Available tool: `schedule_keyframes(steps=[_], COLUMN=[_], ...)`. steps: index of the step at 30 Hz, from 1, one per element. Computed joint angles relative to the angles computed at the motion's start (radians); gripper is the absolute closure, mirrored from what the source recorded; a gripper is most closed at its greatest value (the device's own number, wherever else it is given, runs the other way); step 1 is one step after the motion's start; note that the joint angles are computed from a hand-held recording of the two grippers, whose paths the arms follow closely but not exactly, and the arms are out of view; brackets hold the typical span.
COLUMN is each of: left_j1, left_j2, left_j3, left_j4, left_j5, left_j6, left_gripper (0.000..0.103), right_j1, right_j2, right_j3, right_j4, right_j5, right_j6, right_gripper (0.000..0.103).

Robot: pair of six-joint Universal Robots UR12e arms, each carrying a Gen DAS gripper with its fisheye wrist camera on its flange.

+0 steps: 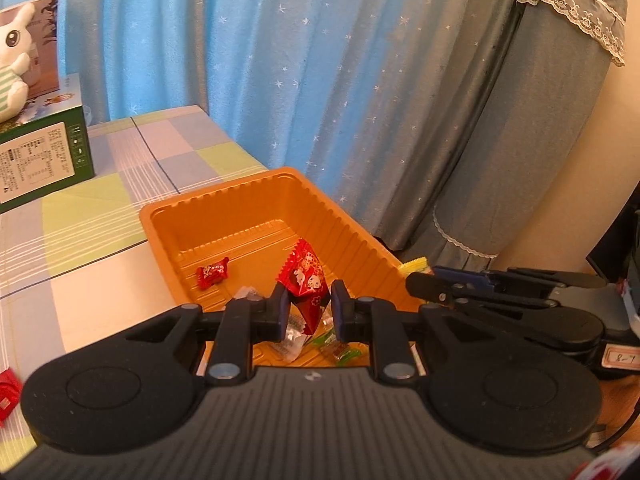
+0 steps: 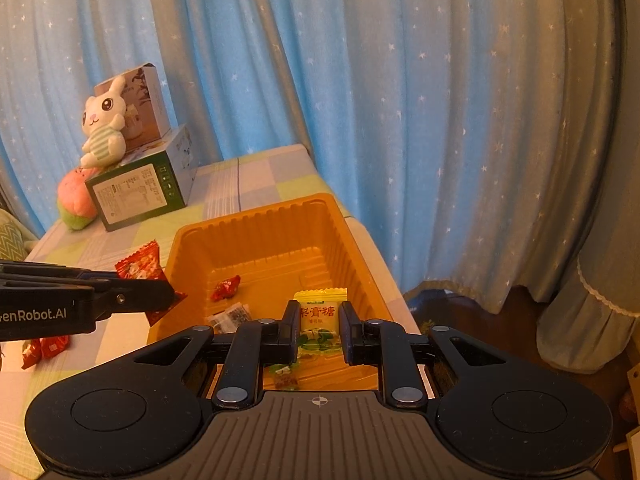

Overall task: Organize snacks
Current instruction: 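Carry the red packet and yellow candy over the orange tray and release both, then withdraw both open tools from the tray back toward the red snacks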

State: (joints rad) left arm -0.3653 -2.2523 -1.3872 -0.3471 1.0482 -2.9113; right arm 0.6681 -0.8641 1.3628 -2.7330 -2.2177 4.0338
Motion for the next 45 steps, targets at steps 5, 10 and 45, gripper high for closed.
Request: schedule_keyframes(steps=[5,10,45], left_j1=[-0.005,-0.010,0.027], left_j2=[-0.015,-0.027,0.019], left_j3=[0.031,0.051,-0.025], left_j4=[-0.046,-0.079,-0.033], left_j5=[-0.006,0.012,0.078], left_j6=[0.006,0.014,-0.068], left_gripper=[0.084,0.084,0.070], right_j1=[-0.011,-0.019,-0.022], right_j2=[0.000,0.008,0.034], right_j3=[0.000,-0.013,-0.072], right_j4=[0.006,0.005,0.006], right_j5=[0.033,0.059,0.112], right_j6=[0.006,-0.011,-0.036], right_gripper=[0.083,0.083,0.082])
